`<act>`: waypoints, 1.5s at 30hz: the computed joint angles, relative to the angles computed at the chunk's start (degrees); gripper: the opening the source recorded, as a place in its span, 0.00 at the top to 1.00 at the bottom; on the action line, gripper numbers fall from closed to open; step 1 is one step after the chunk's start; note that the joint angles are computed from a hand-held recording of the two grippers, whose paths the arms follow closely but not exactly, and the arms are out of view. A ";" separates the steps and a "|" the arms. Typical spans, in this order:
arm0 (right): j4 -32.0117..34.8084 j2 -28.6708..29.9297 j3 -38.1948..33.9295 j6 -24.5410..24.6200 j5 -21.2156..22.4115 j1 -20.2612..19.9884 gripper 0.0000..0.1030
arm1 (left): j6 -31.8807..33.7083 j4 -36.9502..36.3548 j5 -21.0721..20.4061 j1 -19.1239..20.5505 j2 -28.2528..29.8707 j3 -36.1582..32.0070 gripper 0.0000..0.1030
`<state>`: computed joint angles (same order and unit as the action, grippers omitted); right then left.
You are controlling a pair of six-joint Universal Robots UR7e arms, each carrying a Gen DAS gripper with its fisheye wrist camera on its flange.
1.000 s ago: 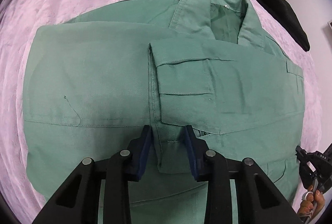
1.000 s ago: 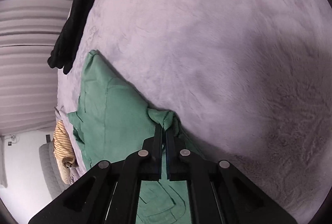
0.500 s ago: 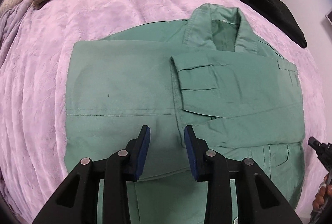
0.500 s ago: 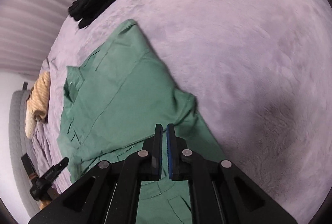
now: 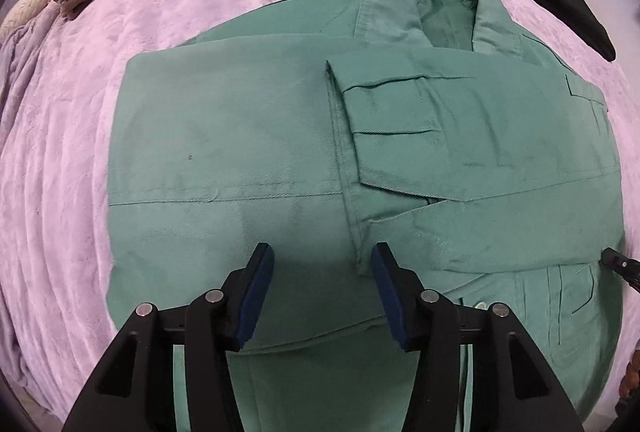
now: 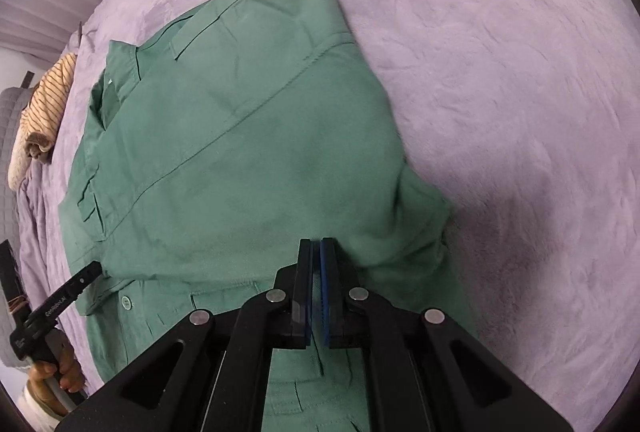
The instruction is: Fold large clothes
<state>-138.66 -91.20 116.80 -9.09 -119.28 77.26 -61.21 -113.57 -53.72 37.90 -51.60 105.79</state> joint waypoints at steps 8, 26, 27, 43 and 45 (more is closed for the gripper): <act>6.05 -5.80 1.63 2.05 -0.20 -0.10 0.91 | -5.88 6.46 -1.47 -3.03 -4.45 1.75 0.48; 8.58 -6.06 1.20 4.88 -1.82 7.15 0.39 | -13.68 12.98 -2.55 -8.41 -7.20 2.24 0.07; 8.56 -5.99 1.12 4.78 -1.91 7.77 0.37 | -13.62 13.00 -2.63 -8.37 -7.24 2.12 0.07; 7.79 -7.35 1.68 1.27 0.40 14.43 0.00 | -15.40 16.70 -5.93 -11.23 -8.12 1.51 0.07; 8.85 -7.90 1.83 0.75 1.55 13.86 0.00 | -15.68 17.38 -6.42 -11.51 -7.61 1.11 0.07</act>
